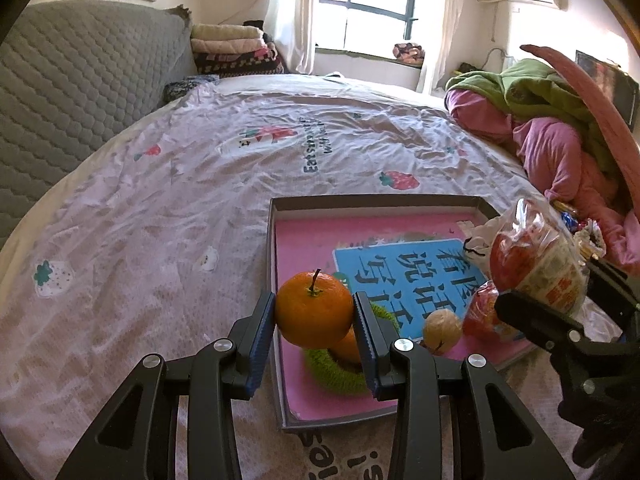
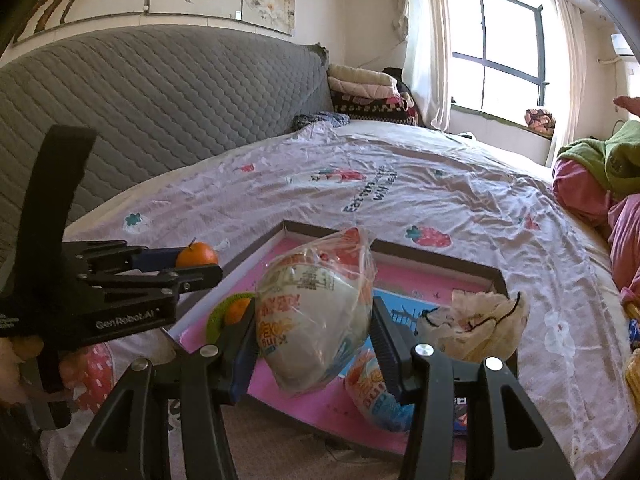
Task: Organize objects
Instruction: 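Carry the orange and the bagged egg toy over the tray with both grippers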
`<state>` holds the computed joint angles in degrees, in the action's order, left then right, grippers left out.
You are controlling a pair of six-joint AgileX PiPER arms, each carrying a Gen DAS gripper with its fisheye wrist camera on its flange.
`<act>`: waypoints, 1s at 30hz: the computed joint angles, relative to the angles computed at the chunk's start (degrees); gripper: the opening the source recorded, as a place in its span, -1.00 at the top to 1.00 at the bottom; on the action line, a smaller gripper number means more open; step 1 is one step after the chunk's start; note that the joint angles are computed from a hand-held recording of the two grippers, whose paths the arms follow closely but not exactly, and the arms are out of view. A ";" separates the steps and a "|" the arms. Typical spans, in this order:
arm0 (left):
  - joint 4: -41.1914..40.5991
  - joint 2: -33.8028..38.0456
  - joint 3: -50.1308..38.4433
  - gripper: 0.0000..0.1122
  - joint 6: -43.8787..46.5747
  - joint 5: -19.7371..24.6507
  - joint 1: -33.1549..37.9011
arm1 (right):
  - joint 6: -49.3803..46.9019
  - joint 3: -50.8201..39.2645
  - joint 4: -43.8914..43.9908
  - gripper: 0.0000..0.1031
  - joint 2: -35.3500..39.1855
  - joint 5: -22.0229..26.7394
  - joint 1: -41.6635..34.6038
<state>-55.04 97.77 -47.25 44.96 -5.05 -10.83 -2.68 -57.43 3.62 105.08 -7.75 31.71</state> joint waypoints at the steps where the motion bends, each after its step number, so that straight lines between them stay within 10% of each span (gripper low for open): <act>1: -0.46 0.18 0.09 0.30 0.35 -0.21 -0.06 | 0.16 0.11 -0.12 -0.01 0.27 -0.05 -0.10; 30: 7.74 5.08 0.25 0.29 -8.04 -3.05 -2.73 | -32.26 -2.09 29.97 -0.01 6.95 -1.67 2.75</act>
<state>-47.30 102.85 -47.00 36.91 -8.10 -13.56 -34.94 -59.52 33.59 112.03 -9.42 34.46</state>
